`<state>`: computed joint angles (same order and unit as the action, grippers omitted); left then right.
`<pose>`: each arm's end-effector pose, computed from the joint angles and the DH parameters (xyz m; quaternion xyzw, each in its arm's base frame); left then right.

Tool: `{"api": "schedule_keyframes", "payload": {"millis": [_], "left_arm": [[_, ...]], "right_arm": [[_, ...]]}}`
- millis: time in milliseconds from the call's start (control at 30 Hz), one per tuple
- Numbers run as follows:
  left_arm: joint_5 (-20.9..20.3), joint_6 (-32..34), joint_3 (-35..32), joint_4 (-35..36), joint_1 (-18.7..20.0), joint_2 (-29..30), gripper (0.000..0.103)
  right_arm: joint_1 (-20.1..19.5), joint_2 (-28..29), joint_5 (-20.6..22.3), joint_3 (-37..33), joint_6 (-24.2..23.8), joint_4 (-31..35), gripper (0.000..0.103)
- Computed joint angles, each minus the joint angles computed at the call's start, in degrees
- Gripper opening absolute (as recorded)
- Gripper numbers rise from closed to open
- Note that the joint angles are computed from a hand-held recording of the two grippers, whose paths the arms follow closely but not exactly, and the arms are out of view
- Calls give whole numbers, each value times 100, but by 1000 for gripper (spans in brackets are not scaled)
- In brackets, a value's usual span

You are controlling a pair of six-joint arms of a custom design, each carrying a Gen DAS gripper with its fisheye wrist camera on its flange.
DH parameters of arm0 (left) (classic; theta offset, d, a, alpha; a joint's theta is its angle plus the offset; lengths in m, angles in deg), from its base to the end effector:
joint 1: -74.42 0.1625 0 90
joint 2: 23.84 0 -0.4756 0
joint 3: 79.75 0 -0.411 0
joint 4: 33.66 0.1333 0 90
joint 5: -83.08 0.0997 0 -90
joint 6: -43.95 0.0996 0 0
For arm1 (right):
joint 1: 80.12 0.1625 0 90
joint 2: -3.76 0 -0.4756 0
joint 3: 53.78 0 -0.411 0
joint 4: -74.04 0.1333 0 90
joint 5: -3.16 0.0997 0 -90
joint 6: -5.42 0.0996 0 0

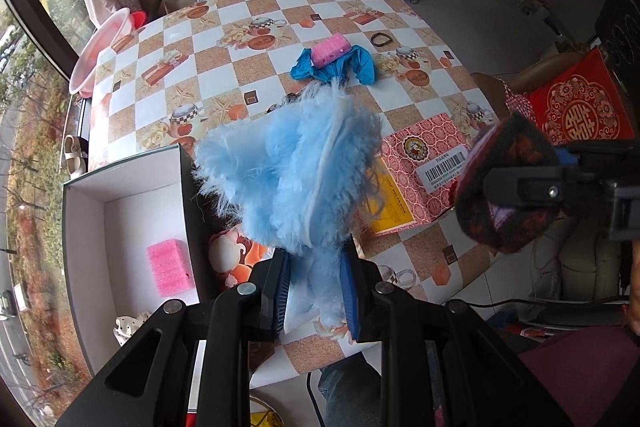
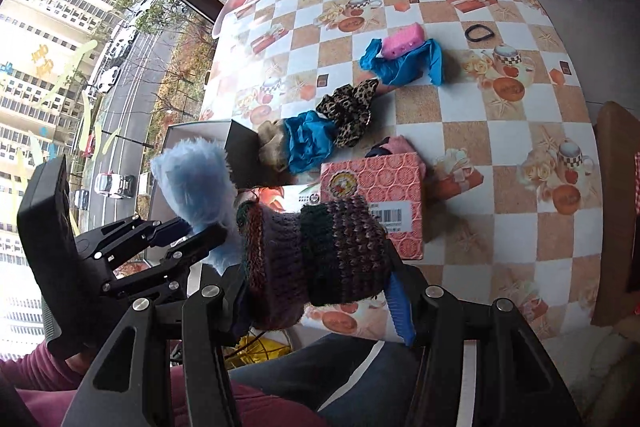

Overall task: Organize soft objects
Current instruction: 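Carry the fluffy item with the left tool while the right tool carries the glove over the box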

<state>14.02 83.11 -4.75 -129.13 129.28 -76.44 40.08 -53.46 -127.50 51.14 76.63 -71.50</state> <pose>-0.2862 -0.7000 0.2657 0.6087 0.7591 0.1510 0.1746 0.3827 -0.5215 0.1971 -0.3499 -0.8679 0.3088 0.1699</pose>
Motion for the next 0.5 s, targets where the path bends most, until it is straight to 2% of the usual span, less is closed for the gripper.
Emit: {"api": "schedule_keyframes", "payload": {"millis": [267, 500], "left_arm": [[-59, -57, -305, -7, 163, 52, 25], [-65, -241, -560, -26, 318, 111, 25]], "right_arm": [[12, 376, 134, -500, -322, 132, 56], [-59, 681, 306, -997, -802, 338, 56]]}}
